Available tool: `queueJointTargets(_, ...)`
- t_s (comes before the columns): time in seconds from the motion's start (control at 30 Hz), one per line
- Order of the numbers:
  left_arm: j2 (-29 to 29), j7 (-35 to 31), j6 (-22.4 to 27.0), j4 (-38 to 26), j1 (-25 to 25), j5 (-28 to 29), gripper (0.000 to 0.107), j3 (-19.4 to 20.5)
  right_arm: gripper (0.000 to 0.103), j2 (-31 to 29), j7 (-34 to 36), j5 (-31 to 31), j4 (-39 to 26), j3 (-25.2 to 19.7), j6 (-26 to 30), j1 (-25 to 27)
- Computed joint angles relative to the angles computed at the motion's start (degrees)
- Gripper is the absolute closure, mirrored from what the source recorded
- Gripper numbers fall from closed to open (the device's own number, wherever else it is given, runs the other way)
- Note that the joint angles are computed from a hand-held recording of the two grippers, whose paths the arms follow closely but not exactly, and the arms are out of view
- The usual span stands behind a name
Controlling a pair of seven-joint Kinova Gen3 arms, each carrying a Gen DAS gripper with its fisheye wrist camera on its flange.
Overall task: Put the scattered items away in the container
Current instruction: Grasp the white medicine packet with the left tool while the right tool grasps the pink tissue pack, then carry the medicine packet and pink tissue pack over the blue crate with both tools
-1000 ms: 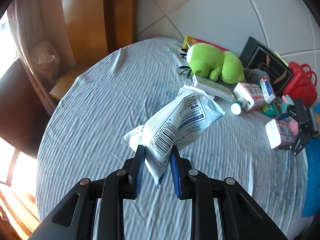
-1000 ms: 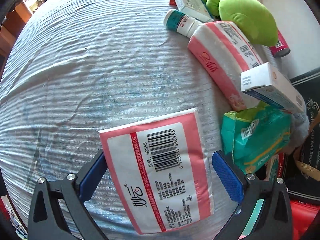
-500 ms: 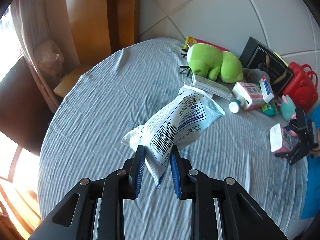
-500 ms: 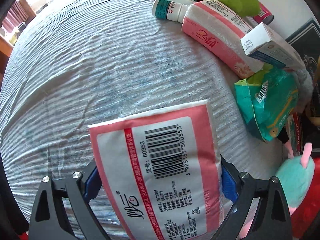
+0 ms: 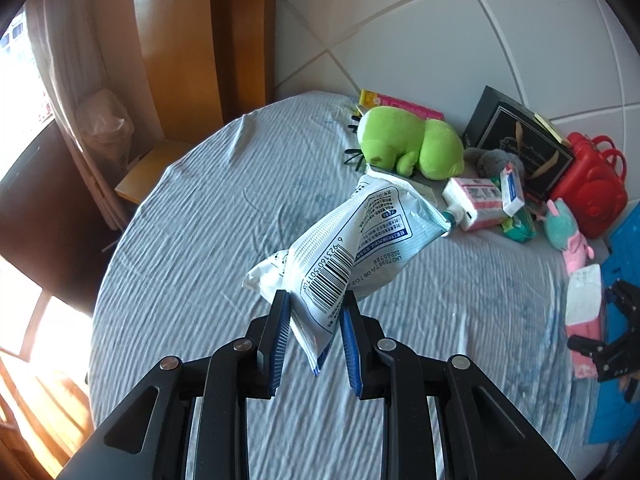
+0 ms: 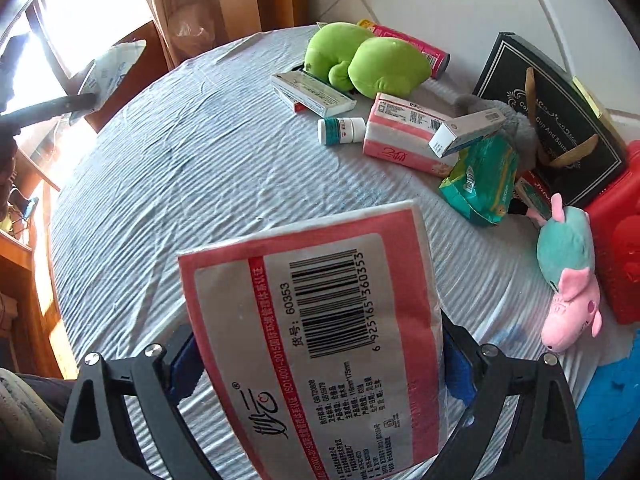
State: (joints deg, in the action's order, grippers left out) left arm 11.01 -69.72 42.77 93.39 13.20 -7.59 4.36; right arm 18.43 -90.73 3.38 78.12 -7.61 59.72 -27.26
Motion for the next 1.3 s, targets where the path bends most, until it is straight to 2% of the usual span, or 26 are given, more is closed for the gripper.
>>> queueJointTargets(0.07, -1.11, 1.7, 1.52, -0.33, 1.13, -1.37, 0.083, 0.03, 0.007, -1.93, -3.44, 0.67, 0.8, 0.03, -0.27, -1.73)
queueJointTargets(0.27, -3.51, 5.4, 5.35, -2.82, 3.37, -6.66, 0.083, 0.85, 0.007, -9.19, -10.02, 1.71, 3.02, -0.93, 0.46, -2.63)
queueJointTargets(0.57, -5.14, 7.09, 7.54, -8.92, 5.37, -9.33, 0.083, 3.05, 0.007, -17.98, -14.65, 2.01, 4.37, -2.48, 0.55, -0.02)
queueJointTargets(0.73, -4.95, 9.79, 9.27, -12.73, 8.53, -12.24, 0.083, 4.44, 0.007, -23.2, -13.98, 1.73, 6.31, -2.58, 0.1, 3.01)
queueJointTargets(0.9, -4.28, 12.32, 11.16, -16.39, 12.73, -15.26, 0.083, 5.96, 0.007, -29.45, -10.55, -1.96, 8.4, -0.83, -0.43, 6.79)
queueJointTargets(1.13, -0.01, 15.57, 15.3, -24.24, 21.09, -19.53, 0.083, 6.98, 0.007, -37.24, -4.78, -6.4, 10.22, 2.84, 0.03, 11.57)
queueJointTargets(1.3, 4.33, 16.31, 18.35, -32.14, 28.32, -21.17, 0.083, 6.58, 0.007, -42.11, -1.02, -8.85, 10.92, 6.69, 1.62, 14.52)
